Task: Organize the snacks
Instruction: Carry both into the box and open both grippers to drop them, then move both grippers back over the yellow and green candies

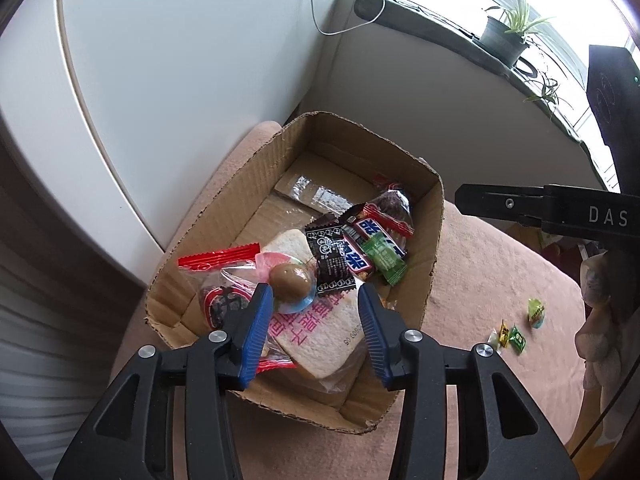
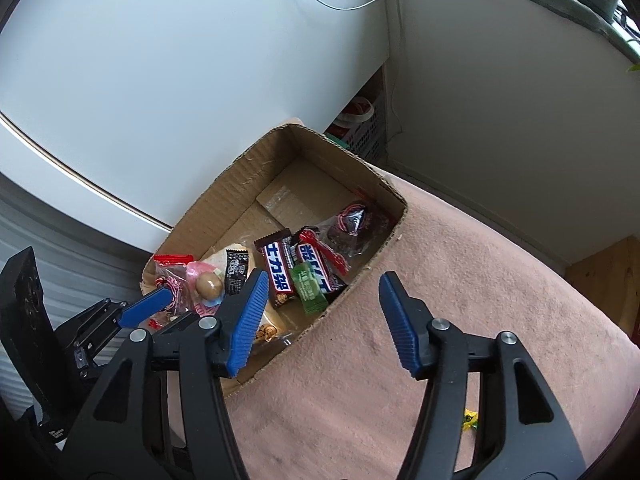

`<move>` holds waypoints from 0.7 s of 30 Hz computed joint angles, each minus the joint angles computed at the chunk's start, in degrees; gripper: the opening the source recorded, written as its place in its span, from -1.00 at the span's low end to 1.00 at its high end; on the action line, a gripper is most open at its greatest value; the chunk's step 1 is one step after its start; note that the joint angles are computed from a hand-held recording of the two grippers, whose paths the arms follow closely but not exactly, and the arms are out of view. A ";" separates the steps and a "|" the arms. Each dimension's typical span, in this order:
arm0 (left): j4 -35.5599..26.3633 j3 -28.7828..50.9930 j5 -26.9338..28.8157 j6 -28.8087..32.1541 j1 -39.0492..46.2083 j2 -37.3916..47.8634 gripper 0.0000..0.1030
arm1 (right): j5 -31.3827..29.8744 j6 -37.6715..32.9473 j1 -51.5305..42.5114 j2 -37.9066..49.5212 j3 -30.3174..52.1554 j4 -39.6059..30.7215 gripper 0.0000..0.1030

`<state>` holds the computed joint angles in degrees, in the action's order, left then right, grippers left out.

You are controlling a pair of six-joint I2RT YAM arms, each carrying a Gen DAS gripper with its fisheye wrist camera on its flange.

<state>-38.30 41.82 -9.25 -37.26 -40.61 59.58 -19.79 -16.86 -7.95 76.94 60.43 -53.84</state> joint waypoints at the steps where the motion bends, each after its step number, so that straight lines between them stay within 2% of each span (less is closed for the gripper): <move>1: 0.14 0.27 -0.10 0.12 -0.35 0.29 -0.17 | -0.42 -0.82 -1.55 -0.10 -0.01 -0.53 0.17; 12: 2.30 3.36 -2.27 -3.15 -9.58 5.29 -0.17 | -2.67 -14.64 -24.72 1.99 0.94 -5.40 0.17; 21: 6.28 7.69 -0.85 -5.59 -17.66 14.84 -0.17 | -2.17 -22.78 -42.68 9.02 3.56 -6.63 0.17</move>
<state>-32.03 49.52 -10.10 -42.85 -58.27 74.42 -21.96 -39.64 -50.62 85.96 63.99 -60.47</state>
